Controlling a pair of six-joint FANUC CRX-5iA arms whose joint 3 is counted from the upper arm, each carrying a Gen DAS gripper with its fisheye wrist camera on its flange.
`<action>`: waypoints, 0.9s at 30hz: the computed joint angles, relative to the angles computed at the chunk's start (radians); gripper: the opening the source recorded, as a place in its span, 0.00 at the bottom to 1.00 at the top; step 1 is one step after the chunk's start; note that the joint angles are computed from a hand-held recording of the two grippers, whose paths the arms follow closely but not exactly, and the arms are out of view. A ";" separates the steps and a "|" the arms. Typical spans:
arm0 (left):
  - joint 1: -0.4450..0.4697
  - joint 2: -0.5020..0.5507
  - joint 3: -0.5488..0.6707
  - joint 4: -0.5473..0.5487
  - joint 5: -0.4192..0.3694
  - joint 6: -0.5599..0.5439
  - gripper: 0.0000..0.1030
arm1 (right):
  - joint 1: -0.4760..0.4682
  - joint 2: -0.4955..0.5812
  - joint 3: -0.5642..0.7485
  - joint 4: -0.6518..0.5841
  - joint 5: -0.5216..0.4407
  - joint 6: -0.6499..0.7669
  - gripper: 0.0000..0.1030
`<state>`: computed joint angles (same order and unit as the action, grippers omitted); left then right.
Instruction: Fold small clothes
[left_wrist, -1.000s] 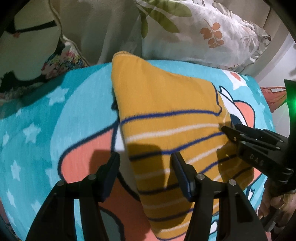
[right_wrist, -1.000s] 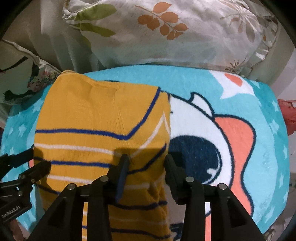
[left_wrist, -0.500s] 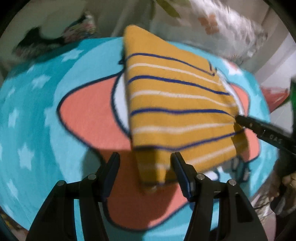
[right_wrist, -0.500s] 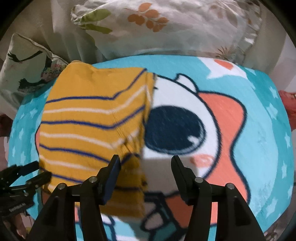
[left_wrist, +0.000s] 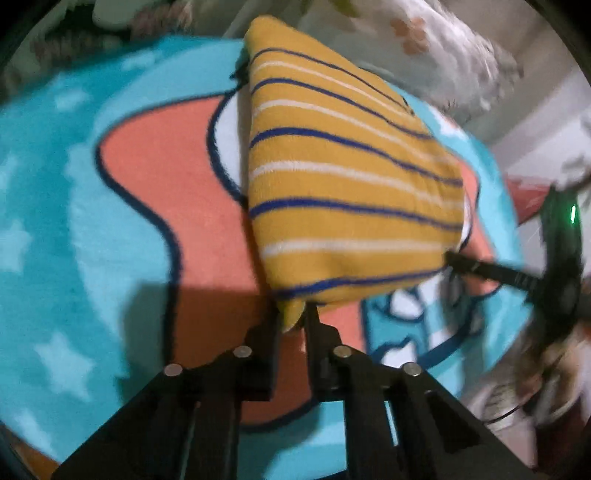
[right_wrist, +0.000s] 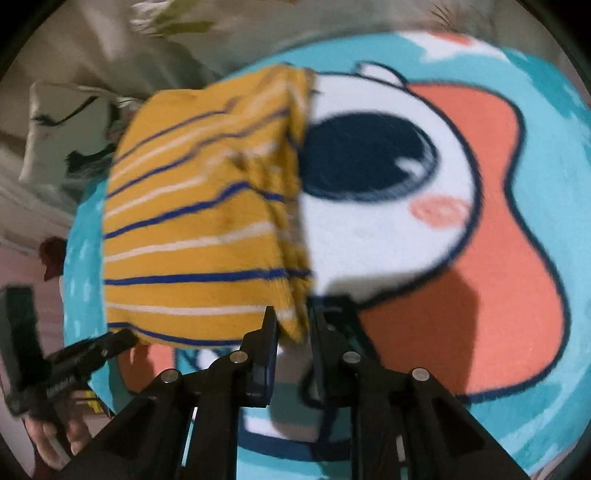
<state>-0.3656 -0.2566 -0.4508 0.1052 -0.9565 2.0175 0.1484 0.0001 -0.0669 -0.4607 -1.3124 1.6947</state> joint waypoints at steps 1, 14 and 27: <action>-0.002 -0.026 -0.013 -0.011 0.001 0.014 0.07 | -0.015 0.002 0.001 -0.006 -0.006 0.002 0.17; 0.056 -0.159 -0.226 0.330 0.238 -0.140 0.18 | -0.064 -0.020 0.065 -0.201 -0.086 0.114 0.27; 0.109 -0.128 -0.069 -0.041 0.011 0.350 0.03 | -0.015 0.021 0.054 -0.070 -0.015 0.033 0.28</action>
<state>-0.2565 -0.3845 -0.5195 0.0644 -0.9459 2.3674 0.1330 0.0216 -0.0127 -0.5307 -1.3273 1.7276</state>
